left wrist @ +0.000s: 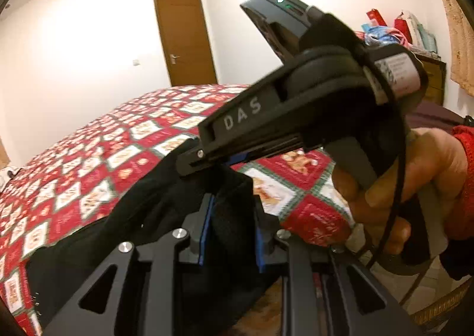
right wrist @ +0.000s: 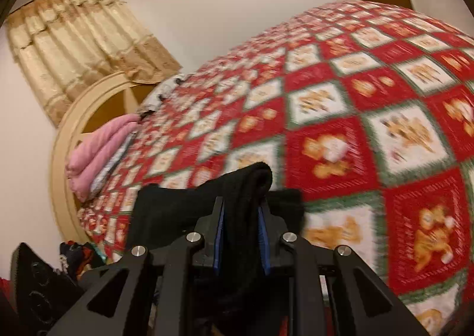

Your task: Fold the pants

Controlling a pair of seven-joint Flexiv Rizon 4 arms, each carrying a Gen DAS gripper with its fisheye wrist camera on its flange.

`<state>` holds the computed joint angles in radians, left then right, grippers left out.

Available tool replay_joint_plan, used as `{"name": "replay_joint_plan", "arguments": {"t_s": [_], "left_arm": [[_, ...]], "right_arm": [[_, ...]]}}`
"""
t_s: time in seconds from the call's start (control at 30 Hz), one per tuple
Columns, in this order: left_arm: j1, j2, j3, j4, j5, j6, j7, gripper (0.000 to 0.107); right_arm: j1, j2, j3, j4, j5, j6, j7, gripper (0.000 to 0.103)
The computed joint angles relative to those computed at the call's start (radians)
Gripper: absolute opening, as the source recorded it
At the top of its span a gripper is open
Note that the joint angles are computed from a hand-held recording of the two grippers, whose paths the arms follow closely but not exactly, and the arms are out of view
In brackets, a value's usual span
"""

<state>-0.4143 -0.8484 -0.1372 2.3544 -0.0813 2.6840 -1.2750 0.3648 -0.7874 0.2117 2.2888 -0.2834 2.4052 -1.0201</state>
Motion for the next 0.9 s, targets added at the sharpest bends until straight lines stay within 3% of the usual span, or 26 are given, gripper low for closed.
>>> {"name": "replay_joint_plan", "arguments": {"t_s": [0.07, 0.17, 0.2, 0.23, 0.3, 0.37, 0.47, 0.6, 0.73, 0.9], "left_arm": [[-0.012, -0.014, -0.003, -0.027, -0.007, -0.051, 0.022, 0.026], [-0.035, -0.033, -0.003, -0.052, -0.042, -0.122, 0.045, 0.035], [-0.045, -0.029, 0.003, -0.047, -0.035, -0.115, 0.055, 0.039], [-0.036, -0.014, -0.002, -0.038, -0.009, -0.128, 0.063, 0.049], [-0.007, 0.012, -0.015, -0.019, 0.035, -0.15, 0.058, 0.062], [0.014, 0.038, -0.016, 0.009, 0.051, -0.149, 0.038, 0.065], [0.082, 0.081, -0.021, 0.053, 0.079, -0.148, -0.028, 0.075], [0.183, 0.147, 0.006, 0.127, 0.08, -0.119, -0.153, 0.077], [0.138, 0.177, 0.072, 0.181, -0.128, -0.12, -0.228, 0.079], [0.174, 0.152, 0.084, 0.201, -0.176, -0.207, -0.341, 0.08]], "right_arm": [[0.046, -0.015, -0.036, -0.006, 0.063, -0.025, -0.026, 0.021], [0.03, -0.047, -0.023, -0.017, 0.062, -0.024, -0.023, 0.025], [0.031, -0.043, -0.024, -0.015, 0.069, -0.026, -0.023, 0.034], [0.041, -0.027, -0.034, -0.01, 0.087, -0.048, -0.023, 0.047], [0.016, -0.007, -0.021, 0.005, 0.101, -0.056, 0.007, 0.054], [-0.002, -0.011, -0.004, 0.027, 0.137, 0.025, 0.033, 0.054], [0.1, 0.022, -0.055, 0.065, 0.296, 0.114, -0.028, 0.054], [0.226, 0.086, -0.095, 0.067, 0.374, 0.081, -0.158, 0.054], [0.375, 0.103, -0.128, -0.004, 0.477, 0.0, -0.282, 0.053], [0.44, 0.074, -0.123, -0.023, 0.5, -0.075, -0.345, 0.053]]}}
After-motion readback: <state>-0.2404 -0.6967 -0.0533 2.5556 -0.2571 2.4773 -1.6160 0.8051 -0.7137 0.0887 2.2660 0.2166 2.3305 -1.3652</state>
